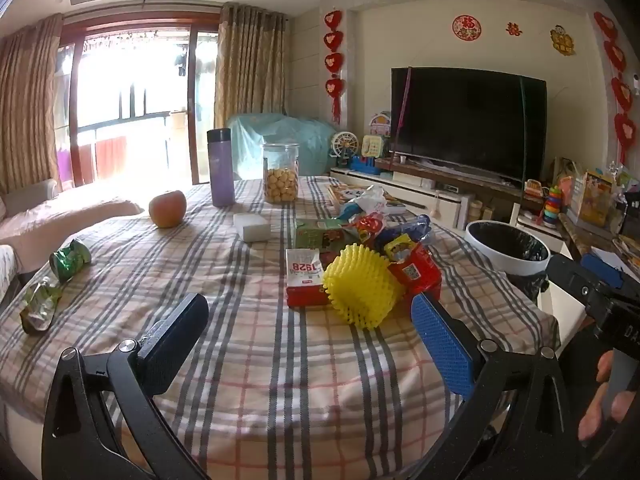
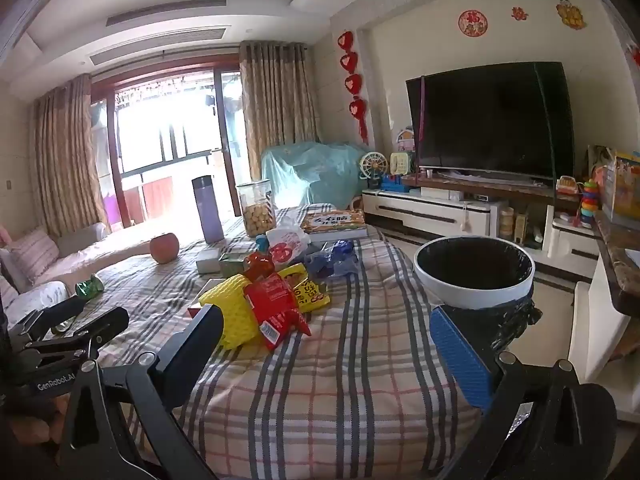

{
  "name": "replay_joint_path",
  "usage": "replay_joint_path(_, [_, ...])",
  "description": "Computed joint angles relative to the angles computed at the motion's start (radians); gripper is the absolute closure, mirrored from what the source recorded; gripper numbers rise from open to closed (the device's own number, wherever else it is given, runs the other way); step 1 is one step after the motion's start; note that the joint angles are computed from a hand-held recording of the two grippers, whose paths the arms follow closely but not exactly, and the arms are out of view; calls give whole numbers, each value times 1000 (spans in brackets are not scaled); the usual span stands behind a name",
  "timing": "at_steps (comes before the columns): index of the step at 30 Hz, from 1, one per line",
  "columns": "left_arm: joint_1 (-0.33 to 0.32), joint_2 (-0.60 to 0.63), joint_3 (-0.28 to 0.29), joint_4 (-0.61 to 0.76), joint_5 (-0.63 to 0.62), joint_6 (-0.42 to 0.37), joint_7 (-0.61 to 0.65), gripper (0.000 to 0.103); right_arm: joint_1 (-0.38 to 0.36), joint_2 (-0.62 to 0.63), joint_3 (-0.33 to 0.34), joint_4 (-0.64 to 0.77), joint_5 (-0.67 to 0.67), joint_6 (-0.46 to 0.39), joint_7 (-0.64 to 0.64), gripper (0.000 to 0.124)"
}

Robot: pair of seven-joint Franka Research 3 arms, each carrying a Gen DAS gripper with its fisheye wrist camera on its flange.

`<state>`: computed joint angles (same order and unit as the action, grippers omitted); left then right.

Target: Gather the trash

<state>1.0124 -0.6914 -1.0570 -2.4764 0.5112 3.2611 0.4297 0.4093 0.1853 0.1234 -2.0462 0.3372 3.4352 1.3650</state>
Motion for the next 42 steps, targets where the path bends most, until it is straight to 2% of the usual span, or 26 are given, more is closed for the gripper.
replay_joint_path(5, [2,-1,-2,-1,-2,2,0,0,-38,-3,35,-13,-45,12,43,21])
replay_joint_path(11, [-1,0,0,0,-2,-1,2,0,-56,-4,47,-14,-86,7,78,21])
replay_joint_path(18, [-2,-1,1,-1,-1,-1,1,0,-119,-3,93,-19,-175,1,156,21])
replay_joint_path(26, [-2,-1,1,-2,-1,0,3,0,-142,0,106,-21,-234,1,211,21])
replay_joint_path(30, [-17,-5,16,-12,3,-4,11,0,-178,3,135,-20,-282,-7,255,21])
replay_joint_path(32, [-19,-2,23,-17,5,-1,16,0,-220,8,172,-18,-325,-14,291,21])
replay_joint_path(34, [0,5,4,-6,3,0,13,0,-252,15,199,-10,-358,-24,317,21])
replay_joint_path(38, [26,16,-17,8,7,-8,20,0,-259,22,206,0,-369,-42,321,21])
replay_joint_path(42, [21,46,-13,15,17,-17,27,0,-346,37,292,11,-409,-62,341,21])
